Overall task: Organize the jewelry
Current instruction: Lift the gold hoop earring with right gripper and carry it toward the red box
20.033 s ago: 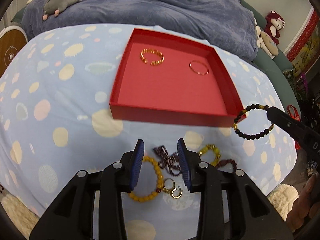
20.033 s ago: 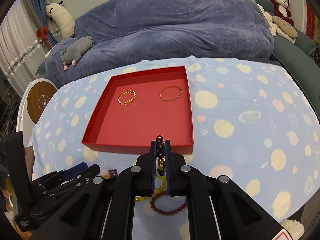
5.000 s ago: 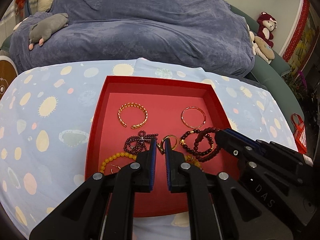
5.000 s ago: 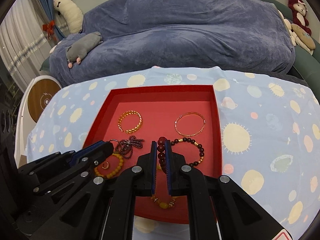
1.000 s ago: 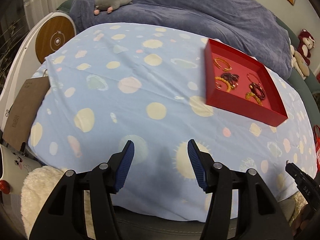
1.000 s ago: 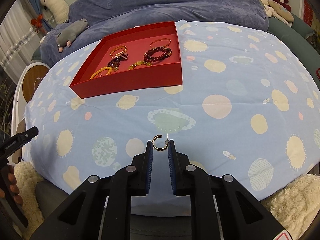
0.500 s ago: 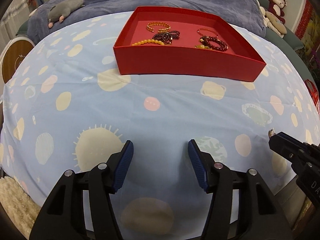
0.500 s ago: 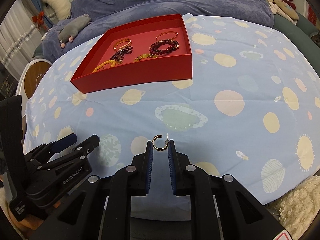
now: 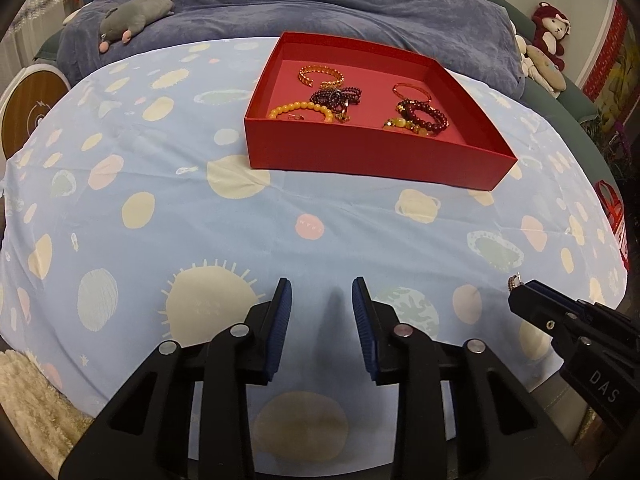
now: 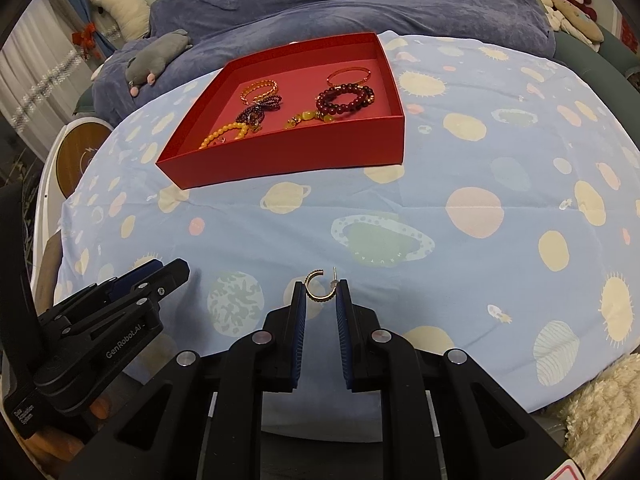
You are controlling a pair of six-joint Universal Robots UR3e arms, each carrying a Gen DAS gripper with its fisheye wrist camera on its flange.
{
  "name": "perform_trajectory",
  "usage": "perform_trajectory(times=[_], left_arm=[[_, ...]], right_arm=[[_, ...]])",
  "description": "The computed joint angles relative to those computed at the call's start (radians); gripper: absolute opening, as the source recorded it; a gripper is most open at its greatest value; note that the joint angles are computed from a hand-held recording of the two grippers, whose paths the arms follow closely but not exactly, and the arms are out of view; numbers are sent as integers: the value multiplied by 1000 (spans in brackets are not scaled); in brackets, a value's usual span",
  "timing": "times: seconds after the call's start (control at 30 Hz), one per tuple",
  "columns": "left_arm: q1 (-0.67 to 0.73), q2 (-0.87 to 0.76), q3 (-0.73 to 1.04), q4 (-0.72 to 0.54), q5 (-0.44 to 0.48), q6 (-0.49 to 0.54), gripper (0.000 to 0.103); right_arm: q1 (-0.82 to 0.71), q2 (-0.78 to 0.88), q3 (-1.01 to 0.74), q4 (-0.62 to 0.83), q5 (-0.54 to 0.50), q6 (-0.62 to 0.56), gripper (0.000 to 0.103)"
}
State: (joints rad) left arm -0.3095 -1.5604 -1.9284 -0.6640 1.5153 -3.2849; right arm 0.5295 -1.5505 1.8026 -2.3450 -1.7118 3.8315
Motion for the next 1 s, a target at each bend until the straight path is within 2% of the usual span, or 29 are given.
perform_trajectory(times=[0.2, 0.37, 0.4, 0.47, 0.6, 0.77, 1.0], left_arm=[[35, 50, 15, -24, -56, -10, 31], [38, 63, 41, -37, -58, -15, 30], [41, 65, 44, -37, -63, -16, 29], [44, 67, 48, -33, -69, -14, 20], [48, 73, 54, -34, -81, -12, 20], [38, 65, 66, -41, -67, -12, 15], [20, 47, 80, -47, -26, -4, 14]], right_arm=[[3, 3, -41, 8, -2, -5, 14], [5, 5, -52, -1, 3, -3, 15], [5, 7, -55, -1, 4, -5, 15], [4, 7, -57, 1, 5, -7, 15], [3, 3, -56, -5, 5, -1, 15], [-1, -7, -52, -9, 12, -5, 15], [9, -1, -72, -9, 11, -18, 15]])
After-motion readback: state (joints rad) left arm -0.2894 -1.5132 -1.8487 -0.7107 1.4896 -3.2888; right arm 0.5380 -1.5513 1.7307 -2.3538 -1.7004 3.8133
